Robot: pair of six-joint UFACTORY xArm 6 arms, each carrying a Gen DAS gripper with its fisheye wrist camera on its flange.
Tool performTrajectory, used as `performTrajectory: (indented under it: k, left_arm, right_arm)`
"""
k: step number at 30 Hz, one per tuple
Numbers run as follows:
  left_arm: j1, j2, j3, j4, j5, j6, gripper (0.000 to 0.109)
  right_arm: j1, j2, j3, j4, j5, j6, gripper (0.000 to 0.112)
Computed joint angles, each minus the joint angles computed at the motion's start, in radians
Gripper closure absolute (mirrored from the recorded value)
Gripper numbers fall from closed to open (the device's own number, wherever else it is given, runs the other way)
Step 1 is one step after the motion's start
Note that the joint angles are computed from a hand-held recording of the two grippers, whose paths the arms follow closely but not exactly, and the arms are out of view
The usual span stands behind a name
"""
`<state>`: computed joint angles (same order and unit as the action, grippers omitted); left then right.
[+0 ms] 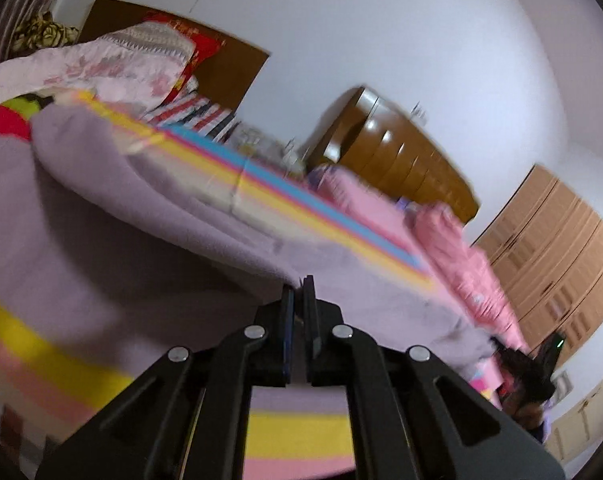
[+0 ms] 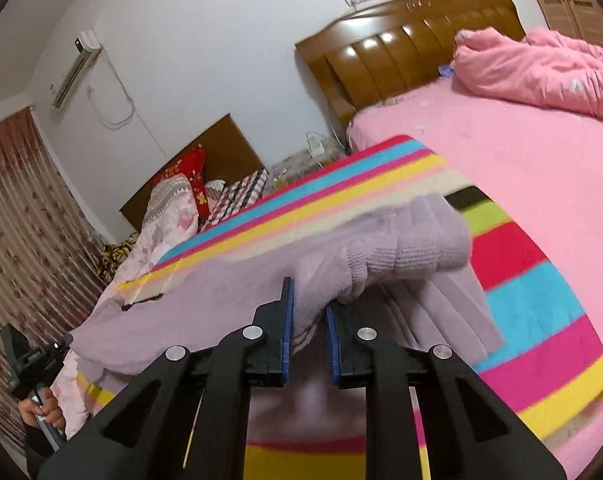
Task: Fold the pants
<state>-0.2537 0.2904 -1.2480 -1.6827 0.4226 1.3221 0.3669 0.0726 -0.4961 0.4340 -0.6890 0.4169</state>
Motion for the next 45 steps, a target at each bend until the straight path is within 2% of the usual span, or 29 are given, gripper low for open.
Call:
performTrajectory:
  k: [3, 4, 5, 6, 10, 16, 20, 25, 28, 31, 36, 38, 40, 41, 42, 43, 44, 45]
  left_arm:
    - [-0.001, 0.082, -0.006, 0.110, -0.006, -0.123, 0.105]
    - [0.007, 0.120, -0.017, 0.139, 0.005, -0.170, 0.105]
    - [0.012, 0.136, -0.025, 0.144, 0.012, -0.176, 0.105]
    - [0.014, 0.137, -0.026, 0.109, 0.016, -0.140, 0.105]
    - [0.001, 0.124, -0.030, 0.110, -0.017, -0.110, 0.105]
    - [-0.013, 0.112, -0.016, 0.090, -0.032, -0.107, 0.104]
    - [-0.010, 0.138, -0.029, 0.096, -0.019, -0.127, 0.103]
    - [-0.006, 0.121, -0.022, 0.079, -0.009, -0.101, 0.091]
    - [-0.018, 0.130, -0.033, 0.086, -0.029, -0.102, 0.091]
    - [-0.023, 0.135, -0.033, 0.079, -0.043, -0.093, 0.104]
    - [-0.046, 0.077, 0.003, -0.045, -0.102, 0.036, 0.104]
    - [-0.052, 0.093, -0.004, 0.011, -0.118, -0.021, 0.104]
    - [-0.053, 0.126, -0.018, 0.069, -0.124, -0.103, 0.103]
    - [-0.049, 0.131, -0.019, 0.045, -0.116, -0.095, 0.100]
    - [-0.045, 0.128, -0.016, 0.042, -0.115, -0.091, 0.099]
    - [-0.053, 0.124, -0.014, 0.080, -0.135, -0.119, 0.092]
    - [-0.068, 0.113, -0.008, 0.099, -0.183, -0.123, 0.063]
    - [-0.083, 0.104, -0.005, 0.076, -0.232, -0.093, 0.047]
  right_arm:
    - [-0.062, 0.071, 0.035, -0.174, 0.034, 0.199, 0.094]
    - [-0.091, 0.117, 0.040, -0.260, 0.000, 0.293, 0.094]
    - [-0.110, 0.144, 0.055, -0.310, -0.076, 0.345, 0.094]
    - [-0.128, 0.158, 0.060, -0.349, -0.110, 0.374, 0.094]
    - [-0.112, 0.135, 0.048, -0.301, -0.063, 0.316, 0.094]
    - [-0.098, 0.140, 0.072, -0.278, -0.135, 0.351, 0.094]
    - [-0.098, 0.164, 0.045, -0.287, -0.102, 0.368, 0.093]
    - [-0.092, 0.133, 0.051, -0.280, -0.064, 0.377, 0.092]
    - [-0.116, 0.153, 0.050, -0.331, -0.093, 0.421, 0.092]
    - [-0.134, 0.182, 0.053, -0.367, -0.153, 0.448, 0.092]
    - [-0.045, 0.132, 0.063, -0.168, -0.129, 0.313, 0.093]
    - [-0.033, 0.135, 0.052, -0.128, -0.105, 0.288, 0.093]
    - [-0.066, 0.169, 0.044, -0.196, -0.099, 0.351, 0.093]
    - [-0.070, 0.180, 0.046, -0.206, -0.126, 0.360, 0.093]
    - [-0.074, 0.170, 0.050, -0.215, -0.113, 0.355, 0.092]
    - [-0.074, 0.140, 0.056, -0.210, -0.066, 0.330, 0.091]
    - [-0.066, 0.103, 0.064, -0.190, -0.013, 0.292, 0.090]
    - [-0.043, 0.067, 0.071, -0.128, 0.033, 0.232, 0.086]
